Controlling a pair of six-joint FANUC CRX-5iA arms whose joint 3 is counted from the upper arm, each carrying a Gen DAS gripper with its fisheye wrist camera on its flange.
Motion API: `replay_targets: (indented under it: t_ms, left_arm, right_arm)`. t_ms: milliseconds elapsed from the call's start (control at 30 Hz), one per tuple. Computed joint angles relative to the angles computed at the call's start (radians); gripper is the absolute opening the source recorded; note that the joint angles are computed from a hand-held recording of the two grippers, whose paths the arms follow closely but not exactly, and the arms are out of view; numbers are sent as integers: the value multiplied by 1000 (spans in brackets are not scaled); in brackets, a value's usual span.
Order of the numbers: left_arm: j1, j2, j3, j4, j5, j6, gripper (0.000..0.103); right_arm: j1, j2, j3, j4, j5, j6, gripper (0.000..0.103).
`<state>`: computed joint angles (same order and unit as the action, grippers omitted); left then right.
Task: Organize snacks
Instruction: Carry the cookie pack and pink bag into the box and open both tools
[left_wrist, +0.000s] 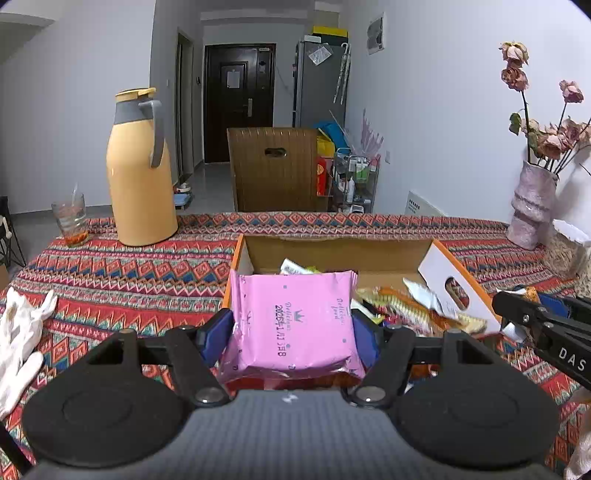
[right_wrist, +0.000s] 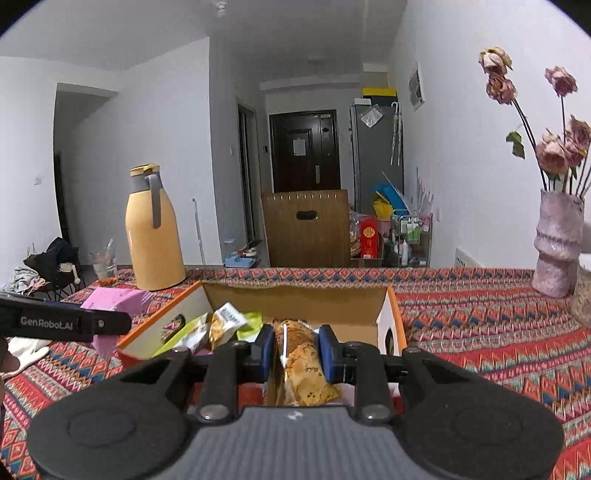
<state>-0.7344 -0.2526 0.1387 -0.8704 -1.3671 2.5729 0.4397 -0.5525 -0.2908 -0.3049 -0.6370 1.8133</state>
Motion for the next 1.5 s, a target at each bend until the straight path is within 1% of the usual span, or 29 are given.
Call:
replay_targets:
  t_ms: [67,233,533,667,800,833,900,1000,1167,1233,1267,1300,1333,1367,1400,1433,1467,1500]
  left_arm:
    - [19,9,9,7,17,-10,69]
    - [78,33,25,36,61,-30,69]
    - [154,70,25,55,119,15,69]
    - [169,87,19,42,129,37,69]
    - [195,85,-10,52,156,59,69]
    - [208,80,-22,66,171,59,69]
    - [228,78,-36,90,189,49,69]
    - [244,72,-53,108,209,43,69]
    - [242,63,-68,108,223,48,71]
    - [237,60,-70,102,224,54,74]
    - [236,57,-72,96,224,57,78]
    - [234,51,-77,91,231,62,80]
    - [230,44,-82,84,237,71,81]
    - [225,40,-84,76,237,78,85]
    - [211,41,-78,60,224,91,92]
    - [199,41,-76,42,214,104,95]
    - [188,42,-74,25,205,117,101]
    - [179,43,-71,12,196,128,103]
  right_arm:
    - [-4,26,22,-11,6,16,25]
    - [12,94,68,4,32,16,25]
    - [56,209,117,64,77,-37,25]
    - [62,233,103,73,122,-63,25]
    - [76,238,55,127,193,-119,25]
    - [74,241,53,120,197,-116,25]
    - [56,251,66,50,193,-62,25]
    - [44,264,81,8,175,-24,25]
    - [48,278,86,8,161,-22,26]
    - [51,278,88,7,159,-27,31]
    - [51,275,83,15,164,-38,35]
    - [50,274,82,14,165,-42,42]
    - [44,275,88,-1,155,-34,45]
    - [39,275,91,-10,151,-32,53]
    - [36,274,91,-14,149,-33,66]
    - [34,271,88,-14,153,-38,72]
    - [34,267,83,-9,161,-48,84]
    - [35,263,79,-4,168,-56,91]
